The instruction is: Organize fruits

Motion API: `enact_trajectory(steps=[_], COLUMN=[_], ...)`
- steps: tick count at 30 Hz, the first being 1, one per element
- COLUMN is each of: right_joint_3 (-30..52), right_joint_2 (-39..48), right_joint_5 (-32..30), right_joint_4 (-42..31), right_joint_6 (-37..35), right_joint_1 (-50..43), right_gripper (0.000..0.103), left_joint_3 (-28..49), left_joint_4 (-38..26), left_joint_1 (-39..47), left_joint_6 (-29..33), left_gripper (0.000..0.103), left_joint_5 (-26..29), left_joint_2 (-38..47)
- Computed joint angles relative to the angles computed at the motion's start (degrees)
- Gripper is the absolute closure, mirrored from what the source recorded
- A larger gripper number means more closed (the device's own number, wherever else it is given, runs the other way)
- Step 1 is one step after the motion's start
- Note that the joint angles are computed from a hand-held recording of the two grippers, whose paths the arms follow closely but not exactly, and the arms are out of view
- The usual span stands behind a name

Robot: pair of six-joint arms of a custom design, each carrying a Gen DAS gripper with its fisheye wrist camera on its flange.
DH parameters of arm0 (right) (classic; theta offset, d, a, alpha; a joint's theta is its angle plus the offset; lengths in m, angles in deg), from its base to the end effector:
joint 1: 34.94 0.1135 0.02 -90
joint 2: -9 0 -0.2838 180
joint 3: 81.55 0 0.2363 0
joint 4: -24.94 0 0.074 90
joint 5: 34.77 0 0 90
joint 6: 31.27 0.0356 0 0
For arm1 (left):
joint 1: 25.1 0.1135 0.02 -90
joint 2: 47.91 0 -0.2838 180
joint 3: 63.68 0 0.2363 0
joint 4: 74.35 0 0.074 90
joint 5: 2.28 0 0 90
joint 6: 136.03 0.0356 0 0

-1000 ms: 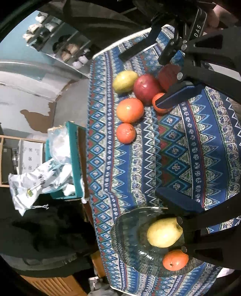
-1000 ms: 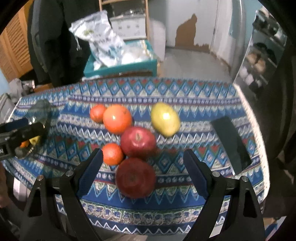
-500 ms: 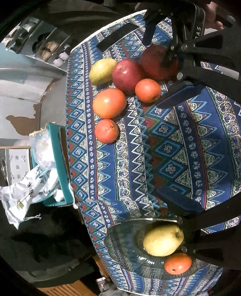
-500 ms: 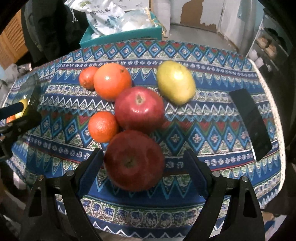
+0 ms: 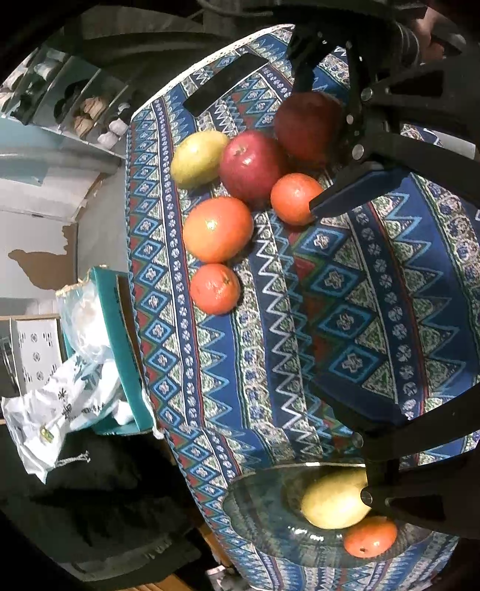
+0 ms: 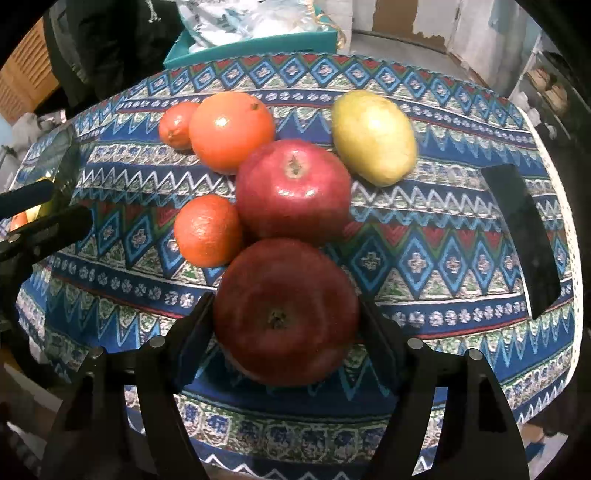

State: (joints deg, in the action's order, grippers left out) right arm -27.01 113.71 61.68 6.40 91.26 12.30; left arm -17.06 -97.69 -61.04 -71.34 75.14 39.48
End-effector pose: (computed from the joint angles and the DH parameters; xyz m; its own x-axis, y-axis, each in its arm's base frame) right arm 0.1952 0.2052 0.1046 -0.9108 -0.1979 -0.3624 -0.2516 0.9619 0.1070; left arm 0.1936 -0.1308 0.1449 -0.8704 0.1157 -0.4785 0.1369 0.9905 -0.0095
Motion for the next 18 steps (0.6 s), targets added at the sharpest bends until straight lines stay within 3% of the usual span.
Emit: enact_trajectory(steps=[7,18], right_joint_3=[-4.5,-6.7], right_joint_2=[-7.3,-7.7], right_joint_5=[2.5,2.2], right_joint_4=[-0.2,3.0], right_joint_6=[-0.2,-2.0], right_joint_1=[-4.2,-10.9], right_gripper=[0.027,0.027], left_joint_3=[2.0,5.9], left_joint_4=[2.4,5.9], left_joint_1=[-1.8,-3.1], left_joint_6=[0.7,1.4], left_gripper=[0.015,0.015], left_joint_5=[0.8,3.9], left_joint_2=[3.5,12.4])
